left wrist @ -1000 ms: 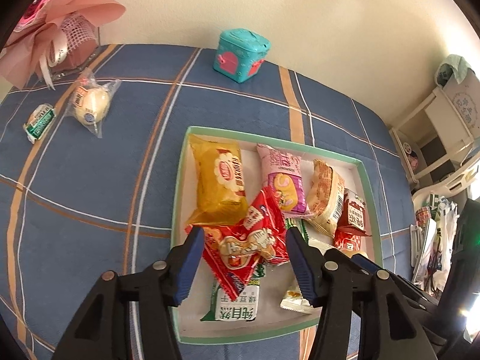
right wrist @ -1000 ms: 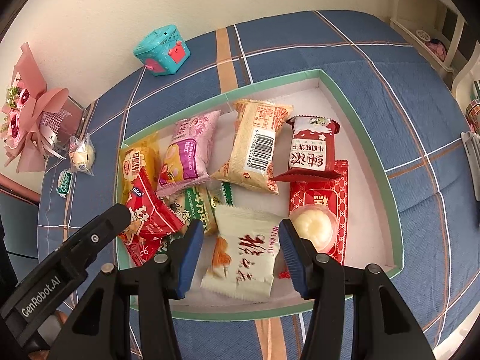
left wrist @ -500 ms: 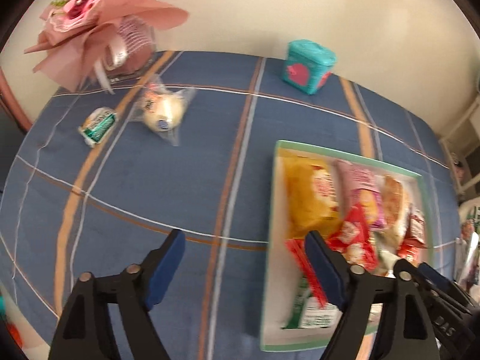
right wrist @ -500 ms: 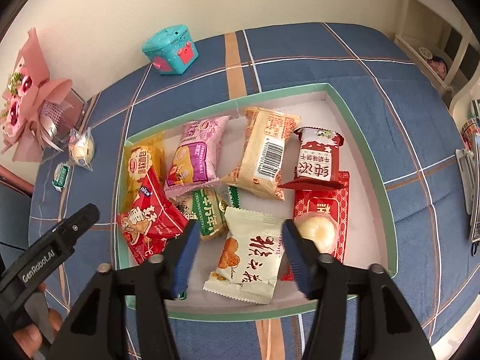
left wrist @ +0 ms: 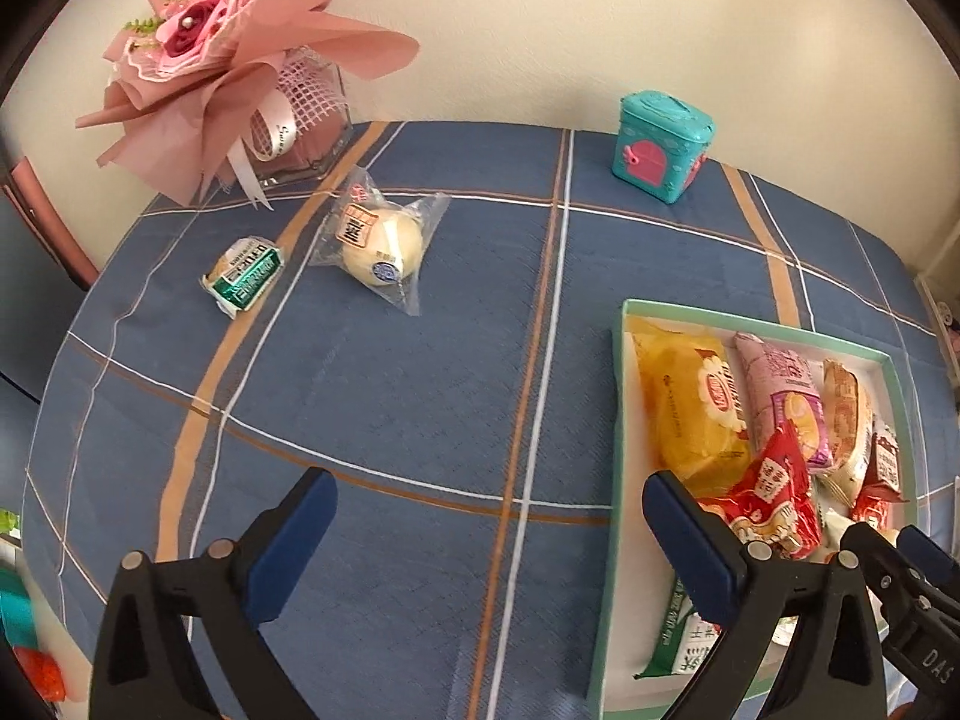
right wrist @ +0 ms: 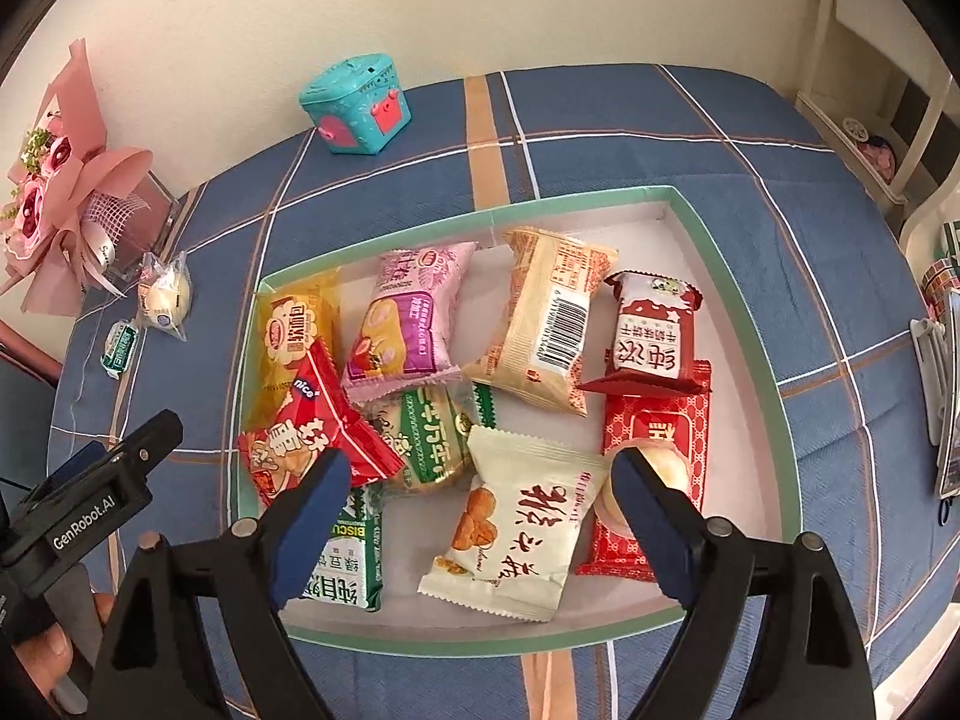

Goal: Organize snacks
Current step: 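Withdraw both tools from the tray toward the last two snacks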

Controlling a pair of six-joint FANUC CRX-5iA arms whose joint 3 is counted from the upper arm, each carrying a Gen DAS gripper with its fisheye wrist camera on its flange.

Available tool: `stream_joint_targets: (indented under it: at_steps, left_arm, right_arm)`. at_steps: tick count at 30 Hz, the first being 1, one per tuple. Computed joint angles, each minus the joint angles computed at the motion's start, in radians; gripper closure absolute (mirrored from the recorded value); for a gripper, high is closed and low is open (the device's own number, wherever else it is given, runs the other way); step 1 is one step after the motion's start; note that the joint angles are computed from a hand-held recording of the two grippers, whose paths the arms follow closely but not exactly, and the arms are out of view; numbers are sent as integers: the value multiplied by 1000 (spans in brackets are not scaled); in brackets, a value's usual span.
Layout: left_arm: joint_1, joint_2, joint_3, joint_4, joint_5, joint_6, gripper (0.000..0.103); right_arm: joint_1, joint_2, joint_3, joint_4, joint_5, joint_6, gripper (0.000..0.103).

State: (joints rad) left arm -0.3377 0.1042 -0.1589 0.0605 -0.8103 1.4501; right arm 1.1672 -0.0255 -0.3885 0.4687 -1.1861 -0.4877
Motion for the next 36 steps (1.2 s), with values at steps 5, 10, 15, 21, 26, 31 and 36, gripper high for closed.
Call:
stream_joint_targets:
  at_steps: [5, 10, 15, 21, 26, 31, 36]
  left_arm:
    - [27, -4, -12, 26, 19, -13, 0]
    - [68, -9, -29, 59, 47, -37, 0]
    - [121, -8, -41, 81, 62, -68, 0]
    - [199, -1, -45, 101, 62, -73, 0]
    - [261, 8, -50, 123, 57, -66, 0]
    - [311, 10, -55, 133, 61, -51, 0]
    - [333, 16, -62, 162, 83, -66, 0]
  right_arm:
    - [-2, 21, 14, 22, 0, 0, 2]
    - [-6, 55, 43, 57, 12, 5, 2]
    - [-12, 114, 98, 107, 14, 37, 1]
    - [-26, 180, 166, 131, 62, 111, 1]
    - [-35, 240, 236, 106, 69, 197, 1]
    - [-40, 292, 297, 92, 67, 261, 1]
    - [-46, 322, 334, 86, 77, 300, 1]
